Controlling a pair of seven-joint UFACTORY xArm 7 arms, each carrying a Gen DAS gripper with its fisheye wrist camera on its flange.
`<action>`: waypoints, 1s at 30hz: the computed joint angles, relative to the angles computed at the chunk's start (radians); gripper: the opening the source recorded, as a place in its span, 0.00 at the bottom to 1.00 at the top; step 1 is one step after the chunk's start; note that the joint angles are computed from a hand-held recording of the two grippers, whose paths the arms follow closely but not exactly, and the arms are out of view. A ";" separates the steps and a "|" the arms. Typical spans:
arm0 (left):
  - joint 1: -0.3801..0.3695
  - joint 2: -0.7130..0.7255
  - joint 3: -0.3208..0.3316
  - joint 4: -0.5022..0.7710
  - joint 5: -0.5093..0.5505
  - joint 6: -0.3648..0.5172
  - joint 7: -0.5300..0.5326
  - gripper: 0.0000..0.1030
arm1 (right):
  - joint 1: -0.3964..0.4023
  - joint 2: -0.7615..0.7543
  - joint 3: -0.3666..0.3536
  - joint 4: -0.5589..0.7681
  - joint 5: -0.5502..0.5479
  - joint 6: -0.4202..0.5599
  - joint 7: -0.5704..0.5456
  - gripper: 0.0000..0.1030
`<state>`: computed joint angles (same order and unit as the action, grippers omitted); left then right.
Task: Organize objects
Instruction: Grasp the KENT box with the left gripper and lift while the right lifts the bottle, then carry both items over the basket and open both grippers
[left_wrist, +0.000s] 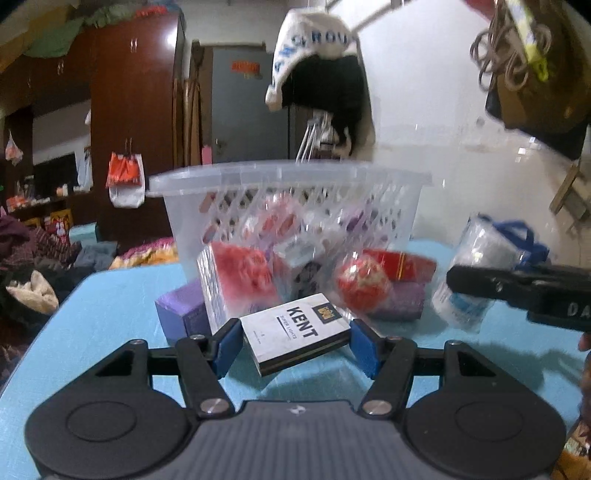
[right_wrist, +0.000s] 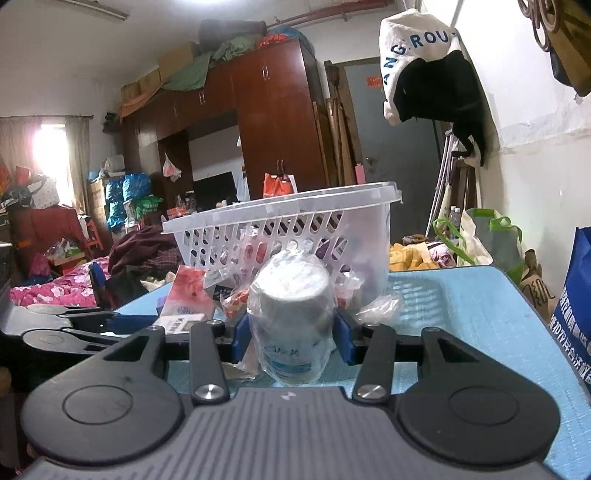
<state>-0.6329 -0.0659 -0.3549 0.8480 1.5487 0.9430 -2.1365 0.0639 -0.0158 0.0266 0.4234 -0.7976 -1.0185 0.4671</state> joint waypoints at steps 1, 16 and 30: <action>-0.004 -0.009 -0.005 -0.012 0.017 0.015 -0.026 0.64 | 0.000 0.000 0.000 -0.001 0.001 -0.005 -0.002 0.48; 0.085 -0.283 0.016 -0.084 0.116 -0.100 -0.013 0.64 | -0.039 -0.075 -0.019 0.064 -0.117 -0.088 0.075 0.48; 0.272 0.047 0.143 0.335 -0.160 -0.370 0.456 0.66 | 0.059 0.193 0.086 0.643 -0.181 0.336 0.280 0.48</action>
<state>-0.3610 -0.0191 -0.2123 1.1827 1.3886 0.5725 -1.6804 0.1234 0.1771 0.1128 1.0664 -0.9784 -0.6824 0.7467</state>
